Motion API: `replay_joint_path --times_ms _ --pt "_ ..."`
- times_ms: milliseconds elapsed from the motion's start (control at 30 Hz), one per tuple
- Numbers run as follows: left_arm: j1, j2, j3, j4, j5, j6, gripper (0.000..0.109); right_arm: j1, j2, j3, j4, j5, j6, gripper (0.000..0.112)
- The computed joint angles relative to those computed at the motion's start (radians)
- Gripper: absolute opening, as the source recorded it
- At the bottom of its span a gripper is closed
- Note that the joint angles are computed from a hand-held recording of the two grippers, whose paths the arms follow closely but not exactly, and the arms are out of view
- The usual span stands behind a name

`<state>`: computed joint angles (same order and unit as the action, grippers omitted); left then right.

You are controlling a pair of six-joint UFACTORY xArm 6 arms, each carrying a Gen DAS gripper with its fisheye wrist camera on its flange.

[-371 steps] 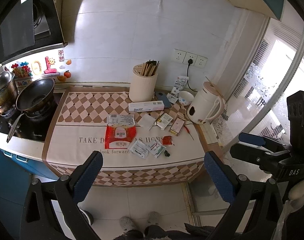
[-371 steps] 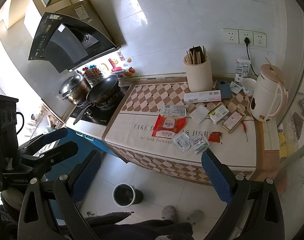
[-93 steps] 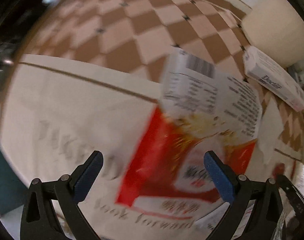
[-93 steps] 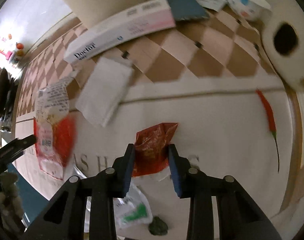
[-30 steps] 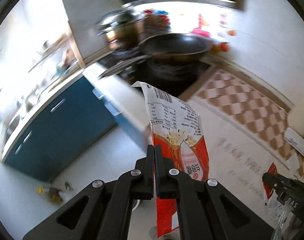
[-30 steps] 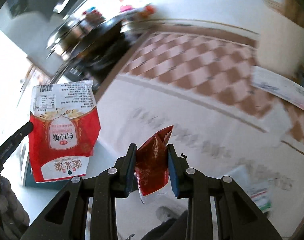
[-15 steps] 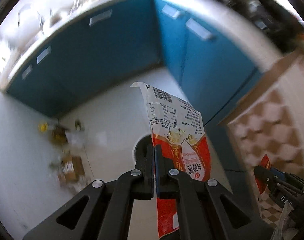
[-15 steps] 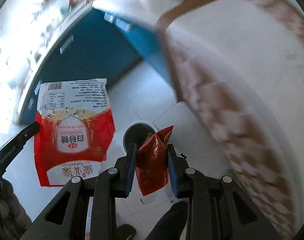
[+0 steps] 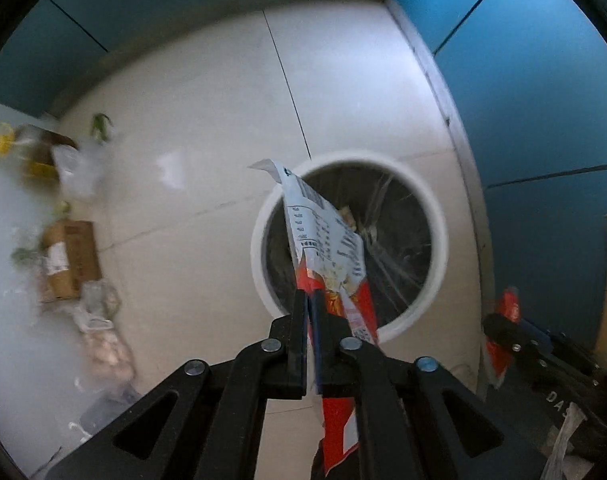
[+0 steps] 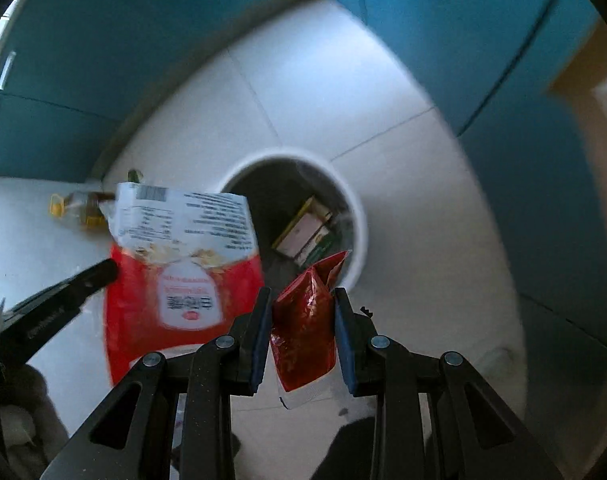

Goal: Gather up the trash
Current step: 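Carry both wrappers over the bin and open both tools to drop them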

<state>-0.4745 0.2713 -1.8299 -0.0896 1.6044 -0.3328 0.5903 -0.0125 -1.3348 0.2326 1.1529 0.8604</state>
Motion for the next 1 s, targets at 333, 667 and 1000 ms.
replay_joint_path --times_ms 333,667,1000 --pt "0.02 -0.078 0.169 0.008 -0.109 -0.047 0.103 -0.014 0.163 0.043 0.088 -0.124 -0.153 0.065" --pt "-0.049 -0.185 0.136 0.198 0.007 -0.122 0.103 0.009 0.138 -0.109 -0.083 0.075 -0.097 0.102" --pt "-0.123 -0.158 -0.258 0.295 0.294 -0.157 0.103 0.07 0.104 -0.423 -0.21 0.396 -0.031 0.102"
